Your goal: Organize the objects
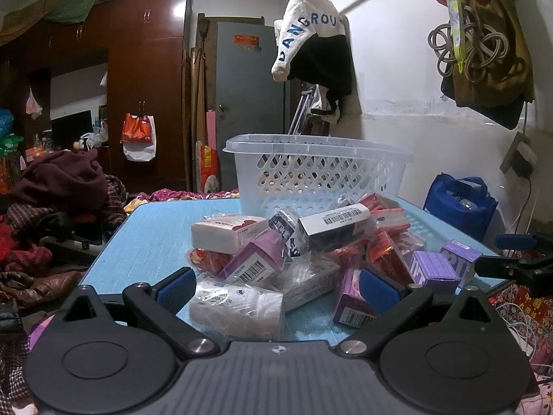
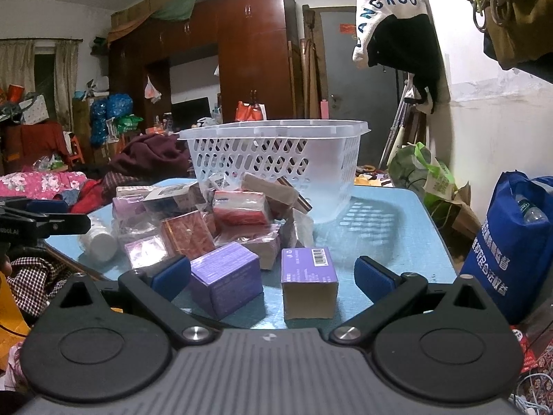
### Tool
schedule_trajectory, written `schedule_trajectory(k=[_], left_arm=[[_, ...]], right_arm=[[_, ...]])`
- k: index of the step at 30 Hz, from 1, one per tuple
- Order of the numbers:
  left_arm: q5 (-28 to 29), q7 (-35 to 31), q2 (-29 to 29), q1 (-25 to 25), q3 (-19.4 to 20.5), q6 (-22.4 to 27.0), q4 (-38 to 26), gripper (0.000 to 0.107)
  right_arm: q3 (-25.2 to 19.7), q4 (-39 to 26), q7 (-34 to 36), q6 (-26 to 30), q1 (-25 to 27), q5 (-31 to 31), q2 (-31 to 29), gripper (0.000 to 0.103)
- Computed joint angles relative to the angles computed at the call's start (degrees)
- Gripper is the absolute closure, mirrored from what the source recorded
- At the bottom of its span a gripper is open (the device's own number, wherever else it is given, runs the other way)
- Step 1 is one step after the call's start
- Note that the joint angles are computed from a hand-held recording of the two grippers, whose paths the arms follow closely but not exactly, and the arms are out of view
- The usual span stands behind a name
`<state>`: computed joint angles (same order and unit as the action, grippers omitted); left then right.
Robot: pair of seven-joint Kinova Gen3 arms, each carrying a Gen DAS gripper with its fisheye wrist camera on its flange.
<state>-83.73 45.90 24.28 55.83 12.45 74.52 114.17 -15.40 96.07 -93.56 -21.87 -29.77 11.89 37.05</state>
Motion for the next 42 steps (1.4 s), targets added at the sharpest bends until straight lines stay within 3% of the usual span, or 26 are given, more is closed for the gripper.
schedule_trajectory(k=[21, 28, 33, 35, 36, 42], left_arm=[[0.88, -0.58, 0.53, -0.78, -0.08, 0.06, 2.20, 0.005], [-1.83, 1.88, 1.18, -2.90, -0.68, -2.50, 4.61, 0.007], [-5.94, 3.80, 1.95, -5.39, -0.86, -5.32, 7.16, 0.010], [-8.43, 5.91, 1.70, -6.59, -0.64, -6.85, 8.55, 0.028], [-10.25, 7.92, 1.22, -7.43, -0.15, -7.79, 9.75, 0.031], [-11.76, 13.14, 1.21, -5.77, 1.63, -2.01, 12.44, 0.032]], right_arm=[[1.95, -0.45, 1.08, 0.47, -1.85, -3.46, 0.20, 0.000], [2.35, -1.64, 1.14, 2.09, -1.44, -3.76, 1.00, 0.018], [0.15, -6.08, 1.07, 8.27, 0.30, -1.76, 3.21, 0.030], [-2.77, -7.28, 0.56, 9.40, 2.56, -0.16, 4.41, 0.046], [-4.20, -7.72, 0.30, 10.10, 3.61, 0.54, 4.82, 0.062], [-2.84, -4.49, 0.39, 6.26, 3.38, -0.72, 3.03, 0.062]])
